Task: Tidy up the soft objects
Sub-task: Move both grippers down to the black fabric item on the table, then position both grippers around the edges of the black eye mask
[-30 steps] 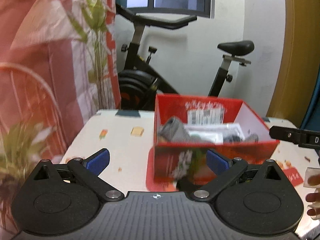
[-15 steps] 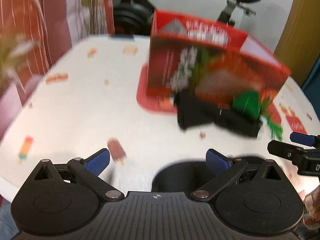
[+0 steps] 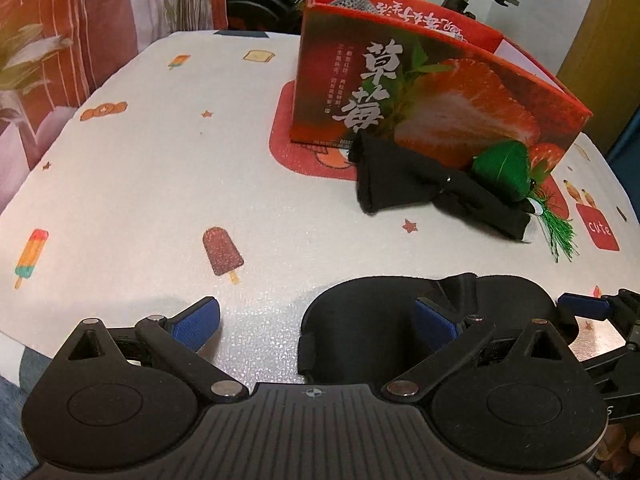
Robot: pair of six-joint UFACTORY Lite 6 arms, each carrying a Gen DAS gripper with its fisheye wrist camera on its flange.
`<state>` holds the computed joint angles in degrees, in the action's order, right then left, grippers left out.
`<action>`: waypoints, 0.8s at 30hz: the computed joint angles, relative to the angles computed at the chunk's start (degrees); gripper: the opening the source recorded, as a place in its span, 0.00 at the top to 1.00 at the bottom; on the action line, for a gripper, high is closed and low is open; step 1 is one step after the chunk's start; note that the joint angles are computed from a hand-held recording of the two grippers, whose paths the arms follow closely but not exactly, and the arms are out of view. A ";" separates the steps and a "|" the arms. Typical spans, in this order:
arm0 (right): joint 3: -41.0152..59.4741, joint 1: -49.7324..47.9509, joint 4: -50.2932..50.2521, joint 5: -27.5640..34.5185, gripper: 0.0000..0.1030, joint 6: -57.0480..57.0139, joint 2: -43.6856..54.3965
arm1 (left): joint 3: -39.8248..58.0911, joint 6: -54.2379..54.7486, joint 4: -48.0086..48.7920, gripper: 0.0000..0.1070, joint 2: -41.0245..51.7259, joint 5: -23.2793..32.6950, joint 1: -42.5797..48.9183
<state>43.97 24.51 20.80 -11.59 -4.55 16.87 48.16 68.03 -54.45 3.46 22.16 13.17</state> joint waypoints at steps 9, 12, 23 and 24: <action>1.35 1.43 7.53 -2.04 0.00 -8.03 2.12 | 0.16 1.74 -1.47 0.08 1.34 0.49 -0.71; 1.96 1.71 7.91 -3.16 0.00 -8.00 3.11 | 0.11 1.93 -1.63 0.09 1.52 0.82 -0.48; 9.45 1.20 6.41 -5.10 0.00 -6.93 9.90 | -2.64 22.50 -21.77 0.10 -0.27 0.15 1.64; 9.85 0.84 3.79 -5.75 0.00 -5.12 10.50 | -2.70 24.61 -23.88 0.10 -0.29 0.03 1.50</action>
